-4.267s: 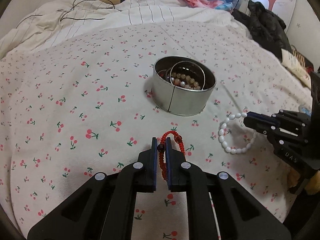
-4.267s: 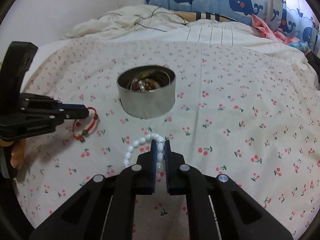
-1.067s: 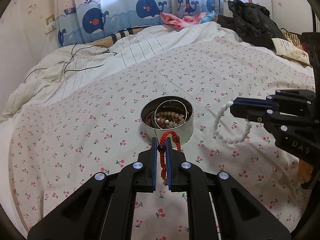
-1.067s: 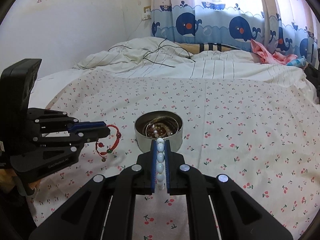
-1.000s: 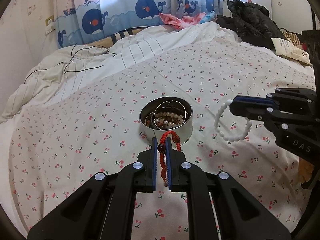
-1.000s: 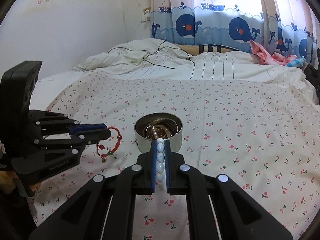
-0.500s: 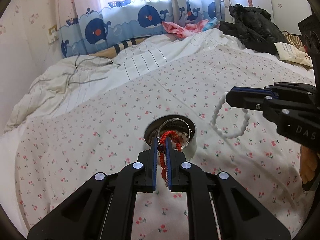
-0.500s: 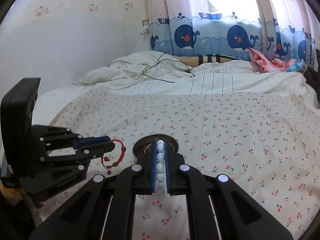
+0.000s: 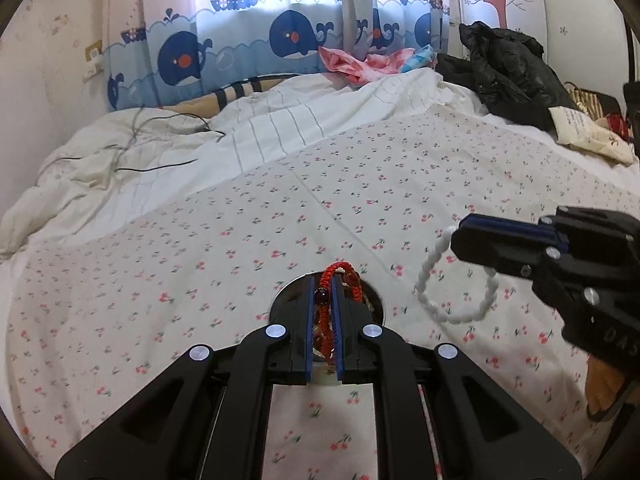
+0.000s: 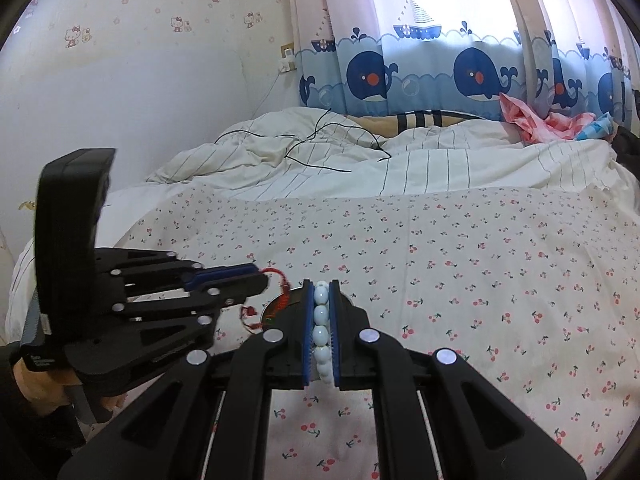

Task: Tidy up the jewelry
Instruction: 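Lower the red string bracelet into the tin with left and open it, then lower the white bead bracelet into the tin with right and open it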

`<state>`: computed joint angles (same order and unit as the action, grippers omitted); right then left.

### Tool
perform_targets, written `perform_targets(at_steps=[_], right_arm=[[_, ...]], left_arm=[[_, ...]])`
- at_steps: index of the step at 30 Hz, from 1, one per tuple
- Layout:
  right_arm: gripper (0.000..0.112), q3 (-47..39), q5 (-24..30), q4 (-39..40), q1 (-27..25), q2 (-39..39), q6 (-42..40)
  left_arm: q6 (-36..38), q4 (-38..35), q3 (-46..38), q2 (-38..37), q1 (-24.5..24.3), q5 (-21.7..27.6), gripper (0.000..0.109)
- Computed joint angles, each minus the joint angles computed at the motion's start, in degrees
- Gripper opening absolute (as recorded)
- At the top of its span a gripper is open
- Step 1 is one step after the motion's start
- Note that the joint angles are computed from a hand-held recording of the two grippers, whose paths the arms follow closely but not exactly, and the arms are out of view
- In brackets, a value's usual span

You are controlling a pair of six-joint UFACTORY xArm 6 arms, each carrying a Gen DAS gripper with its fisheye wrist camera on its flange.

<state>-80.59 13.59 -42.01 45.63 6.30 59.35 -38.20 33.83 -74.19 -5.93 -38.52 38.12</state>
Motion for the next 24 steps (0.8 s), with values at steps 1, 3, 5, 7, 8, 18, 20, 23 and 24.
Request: perform_targets(at_steps=[1, 3, 5, 7, 8, 18, 20, 23, 24], right_arm=[[0.008, -0.22, -0.1, 0.41, -0.13, 0.21, -0.26], [0.008, -0.6, -0.28, 1.54, -0.48, 0.61, -1.14], [0.008, -0.76, -0.45, 2.32, -0.74, 0.82, -1.7], [0.008, -1.1, -0.49, 3.08, -0.87, 1.11, -2.46], [0.008, -1.06, -0.55, 3.14, -0.87, 1.09, -2.46], [0.008, -3.75, -4.39, 22.44, -1.34, 5.17, -17.71], [0.008, -4.43, -4.85, 27.6, -1.2, 6.04, -21.72], [0.008, -6.08, -4.5, 33.74, -0.77, 7.7, -26.91], [0.008, -6.55, -4.39, 35.24, -0.57, 8.13, -28.13]], left_arm=[[0.82, -1.67, -0.26, 0.45, 0.42, -0.86, 0.007], [2.54, -6.2, -0.42, 1.2, 1.69, -3.06, 0.007], [3.44, -8.78, -0.12, 1.33, 2.64, -4.42, 0.007], [3.79, -9.85, 0.6, 1.02, 3.31, -5.4, 0.007], [4.36, -11.29, 0.97, 0.86, 3.78, -6.05, 0.007], [10.97, -25.19, 2.39, 1.82, 6.25, -10.45, 0.007], [15.04, -30.86, 1.9, 3.15, 6.54, -9.64, 0.007], [17.39, -35.41, 1.17, 5.22, 7.26, -7.68, 0.008], [17.64, -36.91, 1.34, 5.6, 7.63, -7.53, 0.009]])
